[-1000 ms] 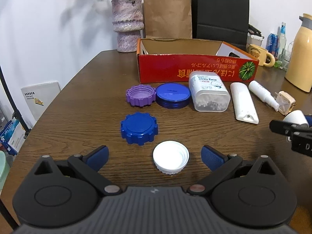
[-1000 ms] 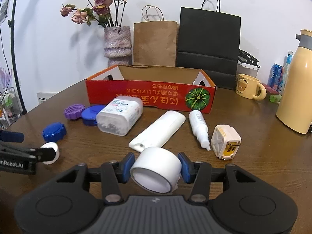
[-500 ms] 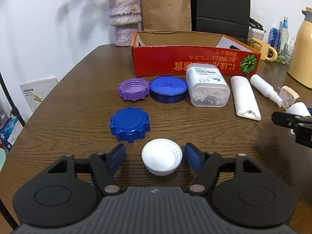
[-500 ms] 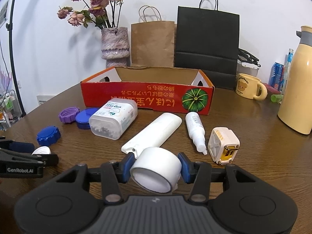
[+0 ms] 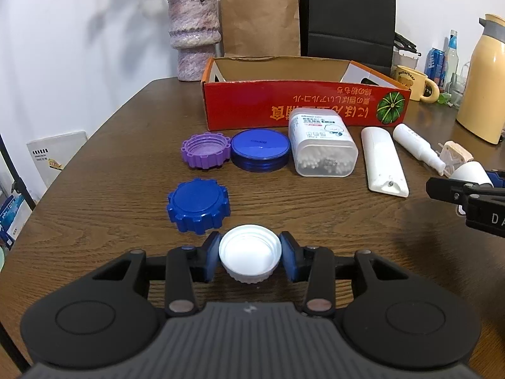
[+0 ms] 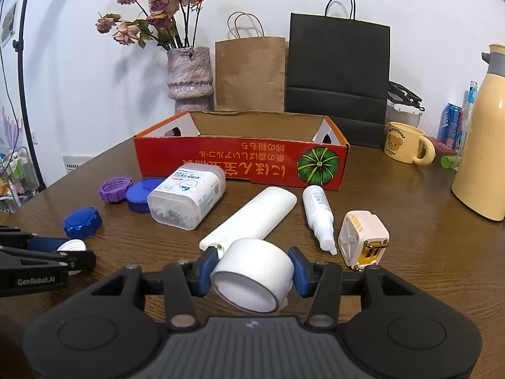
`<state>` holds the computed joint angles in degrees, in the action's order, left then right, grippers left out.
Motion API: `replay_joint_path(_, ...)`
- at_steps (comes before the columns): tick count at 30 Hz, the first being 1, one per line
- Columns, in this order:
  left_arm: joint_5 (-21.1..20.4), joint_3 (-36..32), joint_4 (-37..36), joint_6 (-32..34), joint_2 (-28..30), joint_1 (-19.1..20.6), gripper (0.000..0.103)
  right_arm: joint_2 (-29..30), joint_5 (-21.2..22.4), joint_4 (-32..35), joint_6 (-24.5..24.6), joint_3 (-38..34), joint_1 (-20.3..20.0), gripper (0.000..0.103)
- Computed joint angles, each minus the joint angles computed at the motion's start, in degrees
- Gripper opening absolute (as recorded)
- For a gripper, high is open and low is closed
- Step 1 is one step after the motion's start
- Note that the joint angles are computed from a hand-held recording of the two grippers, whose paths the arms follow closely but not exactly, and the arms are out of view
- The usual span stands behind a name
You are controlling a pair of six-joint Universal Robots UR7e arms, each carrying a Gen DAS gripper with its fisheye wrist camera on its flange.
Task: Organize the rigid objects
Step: 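Close the left tool on the white bottle cap and lift it, then carry the tape roll and white cap over the cardboard box with both tools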
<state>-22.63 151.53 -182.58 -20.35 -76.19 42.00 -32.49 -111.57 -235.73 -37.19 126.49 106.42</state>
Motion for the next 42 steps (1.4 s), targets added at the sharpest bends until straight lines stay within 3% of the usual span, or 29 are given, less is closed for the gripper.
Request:
replay_joint_path(8,0.78,-1.29,-2.27,1.37,0.96,-0.86,0.041,-0.77,0.78,0.00,-0.71,-0.49,0.16,0.048)
replay_joint_path(21,1.74,-7.55,-13.20,11.03,6.82,-0.93,0.041,-2.24,3.75,1.42,-1.94,-3.25,0.23,0.048)
replay_joint_path(27,1.58,-11.84,-19.55,17.32,10.23,0.12,0.041,-2.50,4.94,3.09,-2.27,-5.94,0.29,0.048)
replay_joint_path(42,-0.56,-26.07,-27.68,29.19,16.98,5.01,0.041,-1.37,7.19,9.58,-2.99,-17.15,0.21,0.048)
